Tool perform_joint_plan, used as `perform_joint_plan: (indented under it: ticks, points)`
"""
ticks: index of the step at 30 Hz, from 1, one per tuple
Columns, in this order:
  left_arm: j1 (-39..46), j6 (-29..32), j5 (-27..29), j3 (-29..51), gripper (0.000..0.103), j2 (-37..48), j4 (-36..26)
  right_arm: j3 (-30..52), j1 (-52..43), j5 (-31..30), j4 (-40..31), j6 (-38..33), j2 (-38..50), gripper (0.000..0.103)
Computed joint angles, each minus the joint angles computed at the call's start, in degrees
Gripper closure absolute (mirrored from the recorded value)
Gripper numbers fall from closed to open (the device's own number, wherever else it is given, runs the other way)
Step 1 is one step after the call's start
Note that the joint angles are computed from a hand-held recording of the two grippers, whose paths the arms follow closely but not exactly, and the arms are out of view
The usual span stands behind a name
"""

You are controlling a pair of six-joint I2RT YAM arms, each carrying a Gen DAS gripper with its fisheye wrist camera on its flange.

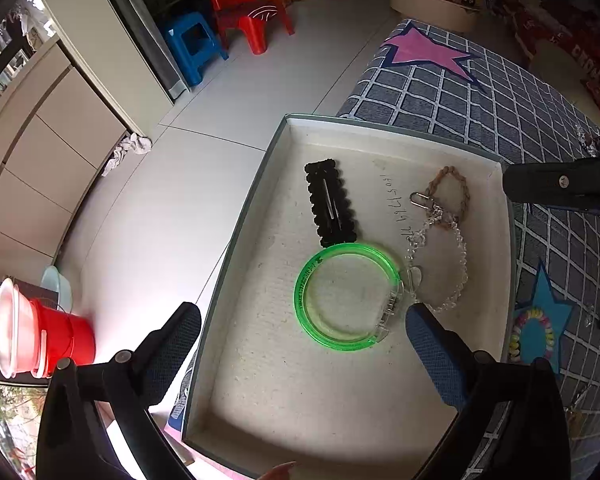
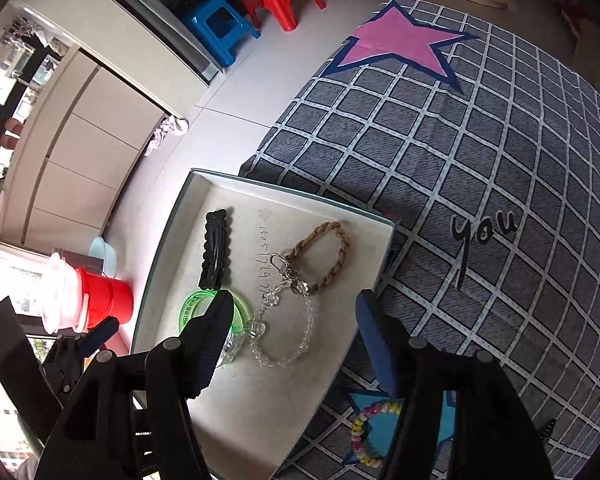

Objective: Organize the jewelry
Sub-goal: 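Lift both tools out of the tray back over the tablecloth, then lower the left tool to the beaded bracelet while the right tool approaches the black hair claw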

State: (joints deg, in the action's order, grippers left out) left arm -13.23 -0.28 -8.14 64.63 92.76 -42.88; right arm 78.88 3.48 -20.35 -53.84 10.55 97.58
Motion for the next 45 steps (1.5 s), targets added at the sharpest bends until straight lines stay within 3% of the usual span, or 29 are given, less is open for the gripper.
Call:
perform_joint_plan:
  ticks: [3, 10, 11, 12, 17, 26, 34, 39, 45]
  points:
    - [-0.5, 0.3, 1.8, 0.5, 0.0, -1.2, -2.4, -2.7, -1.6, -0.1, -0.7, 0.2, -3.9, 0.022]
    - [-4.8, 0.8, 2.9, 0.4, 0.0, -4.9, -7.3, -10.6, -6.9, -2.6, -2.8, -0.1, -13.7, 0.022]
    - [-5.3, 0.8, 3.6, 0.5, 0.0, -5.2, -8.0, -11.5, -8.0, -2.8, -3.2, -0.3, -15.0, 0.02]
    - [-5.9, 0.8, 4.4, 0.6, 0.0, -5.4, -8.6, -12.4, -9.3, -3.0, -3.7, -0.6, -16.3, 0.011]
    - [-11.4, 0.7, 4.2, 1.6, 0.0, -5.7, -10.4, -16.3, -16.2, -3.7, -6.9, -3.3, -22.3, 0.011]
    - [-22.8, 0.5, 1.8, 3.9, 0.0, -5.1, -12.1, -22.7, -35.0, -0.8, -18.0, -15.5, -30.4, 0.01]
    - [-28.6, -2.1, 3.6, 4.8, 0.0, -0.8, -12.8, -26.3, -54.6, 3.6, -22.8, -28.9, -31.0, 0.01]
    - [-31.0, -3.2, 4.8, 5.9, 0.0, 2.4, -12.6, -26.4, -59.7, 5.4, -22.1, -32.3, -29.1, 0.01]
    - [-32.4, -5.2, 5.4, 7.9, 0.0, 6.2, -12.2, -26.5, -59.0, 6.8, -19.6, -33.1, -26.7, 0.01]
